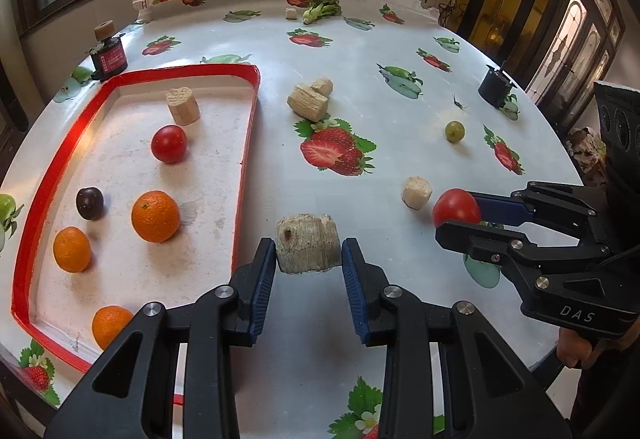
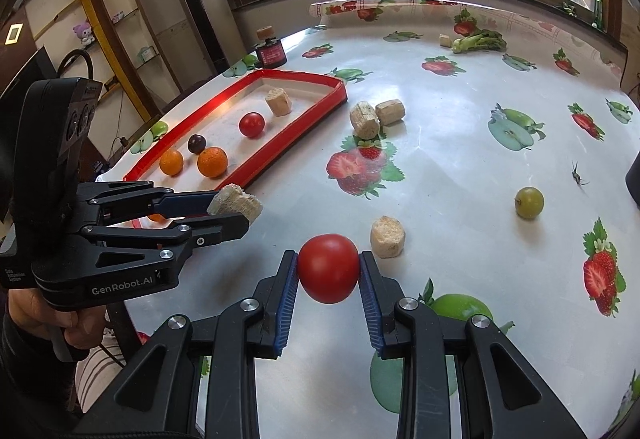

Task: Organize fruits
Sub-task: 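Carry the beige chunk with left tool into the tray while right tool carries the tomato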

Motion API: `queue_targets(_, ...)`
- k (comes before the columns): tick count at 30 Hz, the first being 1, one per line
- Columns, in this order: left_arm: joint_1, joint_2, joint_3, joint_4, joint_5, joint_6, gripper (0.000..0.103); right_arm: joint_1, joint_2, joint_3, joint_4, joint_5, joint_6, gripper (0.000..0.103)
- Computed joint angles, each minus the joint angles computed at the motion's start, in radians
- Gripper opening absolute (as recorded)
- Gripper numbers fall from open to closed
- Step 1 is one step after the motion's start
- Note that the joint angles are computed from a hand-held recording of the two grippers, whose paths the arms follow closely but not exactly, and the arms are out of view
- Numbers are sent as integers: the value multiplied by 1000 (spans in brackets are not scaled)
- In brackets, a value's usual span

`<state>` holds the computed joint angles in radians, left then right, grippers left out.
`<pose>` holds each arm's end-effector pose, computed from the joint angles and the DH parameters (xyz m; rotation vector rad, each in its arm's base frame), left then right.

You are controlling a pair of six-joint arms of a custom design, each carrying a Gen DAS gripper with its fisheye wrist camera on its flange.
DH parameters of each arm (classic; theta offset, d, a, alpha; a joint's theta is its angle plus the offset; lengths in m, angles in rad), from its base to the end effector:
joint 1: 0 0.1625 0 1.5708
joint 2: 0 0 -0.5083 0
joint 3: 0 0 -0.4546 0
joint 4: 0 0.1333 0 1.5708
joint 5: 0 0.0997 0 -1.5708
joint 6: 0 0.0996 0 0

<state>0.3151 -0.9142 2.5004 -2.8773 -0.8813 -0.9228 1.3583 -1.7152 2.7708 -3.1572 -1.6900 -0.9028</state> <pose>-0.2983 -0.3041 0.0092 0.5410 2.4542 -0.6351 0.0582 -0.3060 0.2351 0.8759 -2.5661 0.5397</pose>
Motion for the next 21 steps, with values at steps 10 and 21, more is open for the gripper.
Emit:
queue_targets(10, -10, -83, 25, 79, 51, -57, 31, 109, 104, -44, -23, -21, 54, 31)
queue_targets(21, 14, -169, 51, 154, 97, -105, 31, 216, 248, -114, -60, -47, 112, 31)
